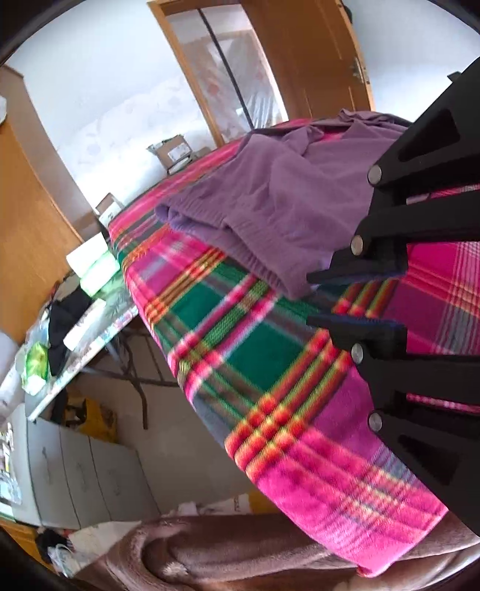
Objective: Fold clothes
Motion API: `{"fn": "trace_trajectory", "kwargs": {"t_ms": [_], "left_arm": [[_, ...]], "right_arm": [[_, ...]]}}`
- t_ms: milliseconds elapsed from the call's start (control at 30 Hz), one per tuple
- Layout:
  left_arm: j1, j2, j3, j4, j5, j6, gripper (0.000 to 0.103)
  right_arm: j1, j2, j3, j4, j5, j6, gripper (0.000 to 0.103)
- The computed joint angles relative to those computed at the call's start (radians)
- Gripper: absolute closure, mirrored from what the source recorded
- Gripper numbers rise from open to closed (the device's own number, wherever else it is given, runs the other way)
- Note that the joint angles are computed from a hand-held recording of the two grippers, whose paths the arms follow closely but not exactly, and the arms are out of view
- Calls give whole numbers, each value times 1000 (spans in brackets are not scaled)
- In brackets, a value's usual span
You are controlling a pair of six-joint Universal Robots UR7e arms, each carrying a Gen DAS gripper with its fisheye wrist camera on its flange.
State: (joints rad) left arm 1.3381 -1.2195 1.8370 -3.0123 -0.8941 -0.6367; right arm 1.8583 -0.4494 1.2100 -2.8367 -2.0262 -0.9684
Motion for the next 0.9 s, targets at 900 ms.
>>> {"fn": "trace_trajectory", "kwargs": {"t_ms": [900], "left_arm": [[-7, 15, -7, -101, -3, 14, 95]], "right_arm": [[-3, -26, 41, -39, 35, 51, 98]]}}
